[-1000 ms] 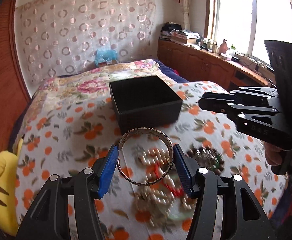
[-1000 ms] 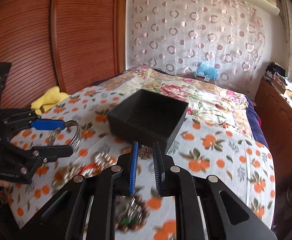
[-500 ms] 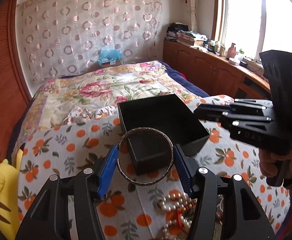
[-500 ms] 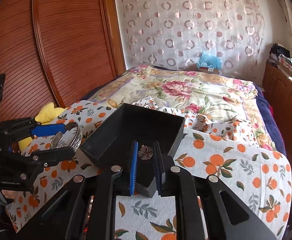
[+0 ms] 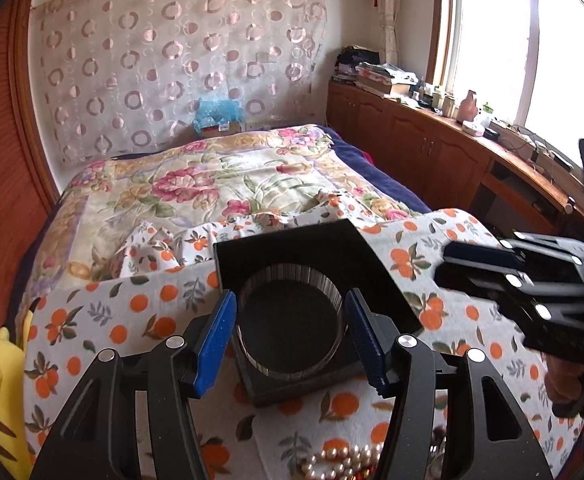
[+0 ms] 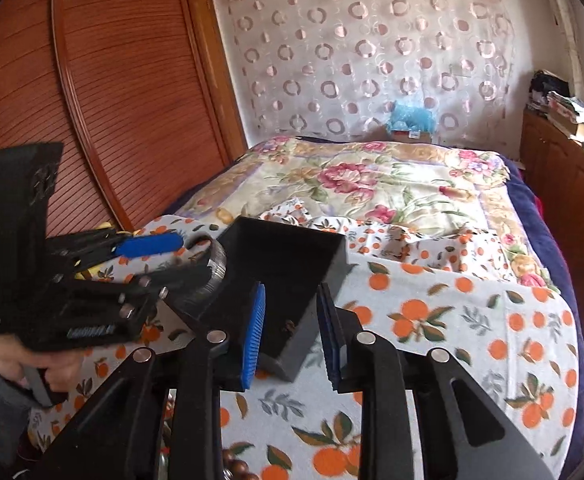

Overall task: Organize jewelry
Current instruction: 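Lower the bangle into the box and open the left tool, then grasp the red string bracelet with the left tool while the right tool reaches the pile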

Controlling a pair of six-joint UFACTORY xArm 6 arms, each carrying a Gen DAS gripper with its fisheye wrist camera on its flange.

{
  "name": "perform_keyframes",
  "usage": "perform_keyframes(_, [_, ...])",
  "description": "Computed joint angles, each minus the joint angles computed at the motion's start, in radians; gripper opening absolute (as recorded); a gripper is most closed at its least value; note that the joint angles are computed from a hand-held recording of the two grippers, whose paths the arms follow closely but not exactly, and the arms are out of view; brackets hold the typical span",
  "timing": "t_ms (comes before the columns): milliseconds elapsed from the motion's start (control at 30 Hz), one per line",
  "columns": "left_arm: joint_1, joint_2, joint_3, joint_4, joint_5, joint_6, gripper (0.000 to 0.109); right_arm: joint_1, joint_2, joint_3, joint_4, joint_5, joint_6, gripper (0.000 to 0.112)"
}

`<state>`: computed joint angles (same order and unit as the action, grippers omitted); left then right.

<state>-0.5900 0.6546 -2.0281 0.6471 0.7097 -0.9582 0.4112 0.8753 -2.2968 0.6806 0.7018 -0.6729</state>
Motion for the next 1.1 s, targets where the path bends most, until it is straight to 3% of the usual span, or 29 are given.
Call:
perform_keyframes(100, [-0.005, 0.042, -0.065, -0.016, 0.031, 0.032, 0.058, -0.007, -0.066, 0.12, 0.023, -0.057, -0.039, 0.029])
perform_keyframes(200, [-0.014, 0.021, -0.034, 0.002, 0.027, 0.013, 0.059, -0.011, -0.135, 0.247, 0.055, -0.113, -0.089, 0.029])
perform_keyframes(367, [-0.035, -0.105, 0.157, 0.068, -0.009, -0.079, 0.06, -0.014, -0.253, 0.458, 0.134, -0.166, -0.205, 0.029])
perform_keyframes(700, [-0.084, -0.315, 0.499, 0.126, -0.076, -0.252, 0.06, 0.023, -0.375, 0.7, 0.171, -0.226, -0.32, 0.029])
perform_keyframes(767, [-0.092, -0.343, 0.552, 0.105, -0.101, -0.266, 0.054, 0.026, -0.386, 0.723, 0.174, -0.221, -0.333, 0.029])
perform_keyframes(800, [-0.095, -0.353, 0.574, 0.086, -0.112, -0.26, 0.043, 0.03, -0.394, 0.74, 0.167, -0.226, -0.331, 0.029])
perform_keyframes(833, [-0.099, -0.362, 0.596, 0.067, -0.126, -0.256, 0.04, 0.035, -0.402, 0.759, 0.159, -0.239, -0.331, 0.029])
perform_keyframes(1100, [-0.124, -0.392, 0.68, 0.046, -0.194, -0.298, 0.03, 0.05, -0.421, 0.804, 0.121, -0.239, -0.318, 0.029])
